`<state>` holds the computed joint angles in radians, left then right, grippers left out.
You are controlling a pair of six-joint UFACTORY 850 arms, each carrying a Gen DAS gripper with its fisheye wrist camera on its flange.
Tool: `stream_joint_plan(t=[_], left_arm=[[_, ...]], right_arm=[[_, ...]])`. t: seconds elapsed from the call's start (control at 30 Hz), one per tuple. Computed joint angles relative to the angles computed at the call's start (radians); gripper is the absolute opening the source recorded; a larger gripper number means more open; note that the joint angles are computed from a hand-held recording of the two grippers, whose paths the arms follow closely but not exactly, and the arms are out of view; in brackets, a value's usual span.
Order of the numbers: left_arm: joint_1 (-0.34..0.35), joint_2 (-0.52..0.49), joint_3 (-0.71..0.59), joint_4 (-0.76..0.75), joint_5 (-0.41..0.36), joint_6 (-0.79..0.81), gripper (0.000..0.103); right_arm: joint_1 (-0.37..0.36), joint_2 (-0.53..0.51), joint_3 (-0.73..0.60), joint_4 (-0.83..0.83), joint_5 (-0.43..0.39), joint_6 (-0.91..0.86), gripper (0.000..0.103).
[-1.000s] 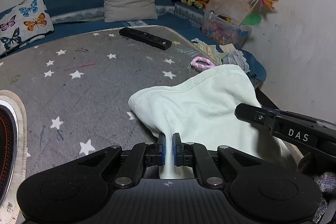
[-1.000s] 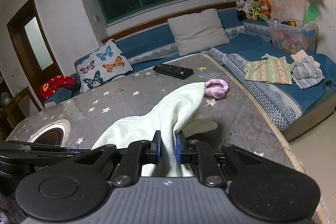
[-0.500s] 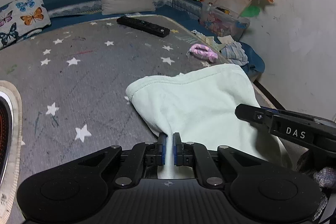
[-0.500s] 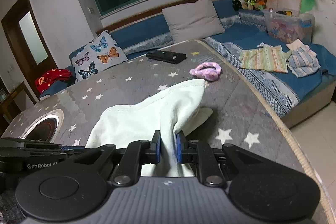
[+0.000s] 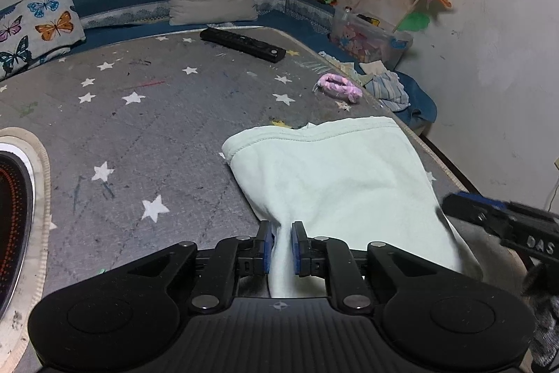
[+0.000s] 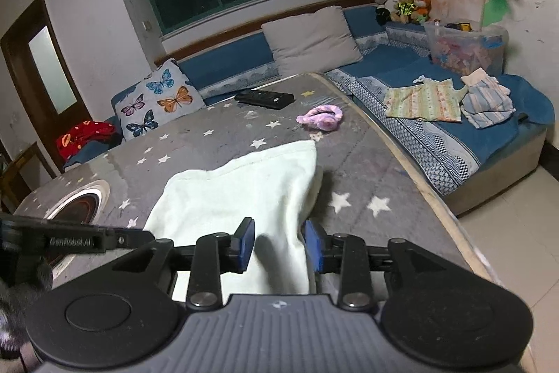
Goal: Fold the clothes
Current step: 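Drag the folded shirt across the table with both grippers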
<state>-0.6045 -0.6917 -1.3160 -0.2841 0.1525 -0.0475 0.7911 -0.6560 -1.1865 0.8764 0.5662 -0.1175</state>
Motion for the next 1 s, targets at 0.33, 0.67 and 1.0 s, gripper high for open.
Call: stream_joint_plan(t=[0.33,0.67,1.0], left_arm=[[-0.003,0.037,0.073,0.232,0.021,-0.202,0.016],[-0.013,0.071,0.150,0.552,0.047,-0.485,0.017],[-0.013,0.118,0.188,0.309,0.053,-0.237,0.019]], right_arm=[[0.048,0.013,0.083,-0.019,0.022,0.061,0.028],[0.067,0.031,0.109,-0.001,-0.004,0.048,0.028],[0.069,0.061,0.115,0.000,0.017,0.025,0.029]])
